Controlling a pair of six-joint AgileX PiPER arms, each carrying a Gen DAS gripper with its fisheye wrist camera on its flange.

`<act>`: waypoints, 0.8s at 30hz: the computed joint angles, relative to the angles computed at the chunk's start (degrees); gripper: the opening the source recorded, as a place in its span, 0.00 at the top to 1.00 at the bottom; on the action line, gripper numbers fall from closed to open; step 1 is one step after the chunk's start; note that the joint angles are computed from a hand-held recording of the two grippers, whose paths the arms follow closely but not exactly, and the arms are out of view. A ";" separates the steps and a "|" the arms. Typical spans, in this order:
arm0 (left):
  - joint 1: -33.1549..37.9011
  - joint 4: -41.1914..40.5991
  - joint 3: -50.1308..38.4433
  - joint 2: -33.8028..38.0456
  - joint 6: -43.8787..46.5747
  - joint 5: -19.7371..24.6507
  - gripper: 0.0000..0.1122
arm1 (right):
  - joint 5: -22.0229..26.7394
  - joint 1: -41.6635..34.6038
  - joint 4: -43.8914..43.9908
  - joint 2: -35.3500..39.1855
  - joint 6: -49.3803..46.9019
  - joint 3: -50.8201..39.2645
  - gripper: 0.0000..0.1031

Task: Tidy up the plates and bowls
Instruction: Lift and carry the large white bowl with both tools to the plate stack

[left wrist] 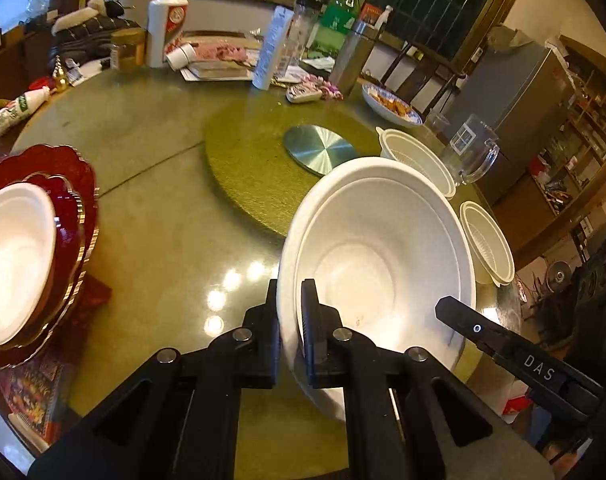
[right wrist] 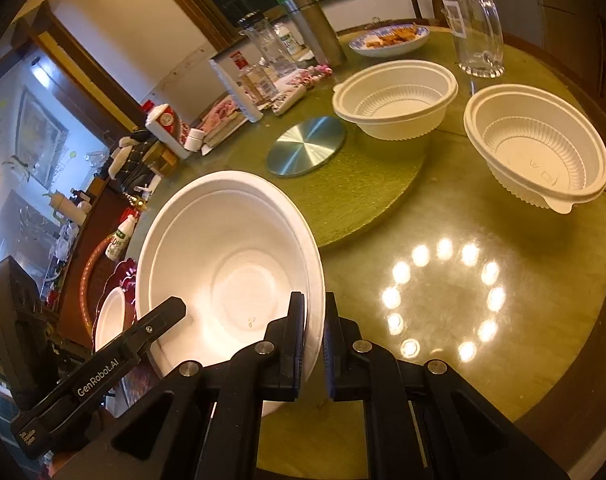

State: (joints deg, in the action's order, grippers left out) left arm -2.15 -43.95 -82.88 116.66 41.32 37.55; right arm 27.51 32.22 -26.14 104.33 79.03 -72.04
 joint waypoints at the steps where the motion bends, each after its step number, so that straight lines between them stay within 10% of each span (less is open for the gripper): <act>1: 0.31 -0.96 0.90 -0.47 1.23 -0.53 0.94 | -0.04 0.57 -1.24 -0.16 1.33 0.17 0.92; 24: 9.73 -12.88 9.67 -5.94 15.75 -2.99 0.94 | 8.01 8.52 -5.94 7.56 1.76 -14.37 0.92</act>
